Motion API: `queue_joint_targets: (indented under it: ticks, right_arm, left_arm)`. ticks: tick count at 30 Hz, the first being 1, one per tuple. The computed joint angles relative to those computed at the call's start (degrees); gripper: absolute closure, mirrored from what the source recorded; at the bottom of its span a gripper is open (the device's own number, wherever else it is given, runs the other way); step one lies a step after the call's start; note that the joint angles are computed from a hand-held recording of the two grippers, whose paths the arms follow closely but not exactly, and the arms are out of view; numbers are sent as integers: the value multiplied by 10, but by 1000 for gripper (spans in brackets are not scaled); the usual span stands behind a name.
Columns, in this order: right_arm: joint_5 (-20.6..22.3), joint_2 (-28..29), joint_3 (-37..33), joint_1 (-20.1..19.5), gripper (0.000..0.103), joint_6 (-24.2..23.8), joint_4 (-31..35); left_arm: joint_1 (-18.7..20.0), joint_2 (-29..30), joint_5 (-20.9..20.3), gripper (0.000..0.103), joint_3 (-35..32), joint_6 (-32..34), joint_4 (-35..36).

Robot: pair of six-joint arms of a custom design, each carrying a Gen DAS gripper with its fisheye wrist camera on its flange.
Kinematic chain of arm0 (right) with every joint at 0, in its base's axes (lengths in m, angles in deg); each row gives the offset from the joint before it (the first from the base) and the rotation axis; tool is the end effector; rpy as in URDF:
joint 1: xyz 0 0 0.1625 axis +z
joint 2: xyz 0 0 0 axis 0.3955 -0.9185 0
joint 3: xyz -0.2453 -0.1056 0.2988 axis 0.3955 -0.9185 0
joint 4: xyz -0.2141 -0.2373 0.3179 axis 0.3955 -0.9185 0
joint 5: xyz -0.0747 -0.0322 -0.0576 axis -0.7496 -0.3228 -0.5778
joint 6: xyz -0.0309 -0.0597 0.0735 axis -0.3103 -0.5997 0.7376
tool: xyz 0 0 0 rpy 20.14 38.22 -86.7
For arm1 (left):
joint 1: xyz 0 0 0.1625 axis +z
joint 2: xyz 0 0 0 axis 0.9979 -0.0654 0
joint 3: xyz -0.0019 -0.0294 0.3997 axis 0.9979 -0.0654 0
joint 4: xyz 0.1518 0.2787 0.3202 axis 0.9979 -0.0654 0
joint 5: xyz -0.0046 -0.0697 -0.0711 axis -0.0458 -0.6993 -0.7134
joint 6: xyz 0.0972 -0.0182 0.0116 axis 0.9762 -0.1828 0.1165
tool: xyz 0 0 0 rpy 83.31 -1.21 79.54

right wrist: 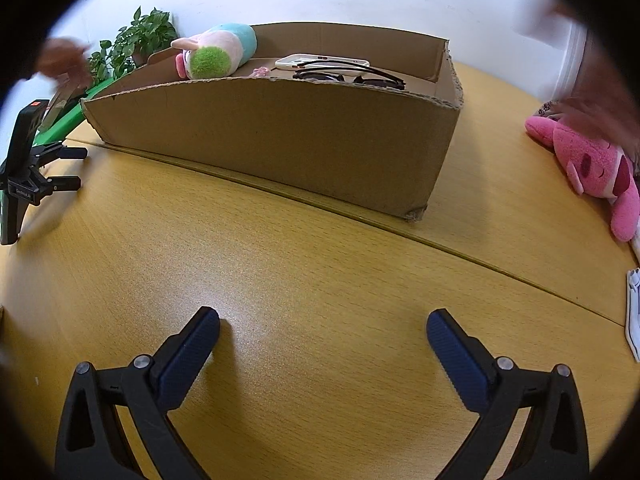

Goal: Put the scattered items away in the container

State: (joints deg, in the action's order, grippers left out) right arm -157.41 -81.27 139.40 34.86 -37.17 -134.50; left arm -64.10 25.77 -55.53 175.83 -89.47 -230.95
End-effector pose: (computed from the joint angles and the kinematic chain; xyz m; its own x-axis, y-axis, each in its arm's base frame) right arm -0.0539 -0.3303 0.3834 -0.6307 -0.4429 0.6372 -0.6726 0.7216 -0.1642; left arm -0.3183 -0.3482 0.0094 -0.6857 0.2777 -0.6728 0.5742 0.7745 -0.2655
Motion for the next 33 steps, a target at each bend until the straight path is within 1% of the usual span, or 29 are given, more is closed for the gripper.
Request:
queue_joint_targets:
  ticks: [33]
  right_arm:
    - [2,-1,0,-1,0,-2,2]
  left_arm:
    - [-5,1,-3,0,4,-7,-1]
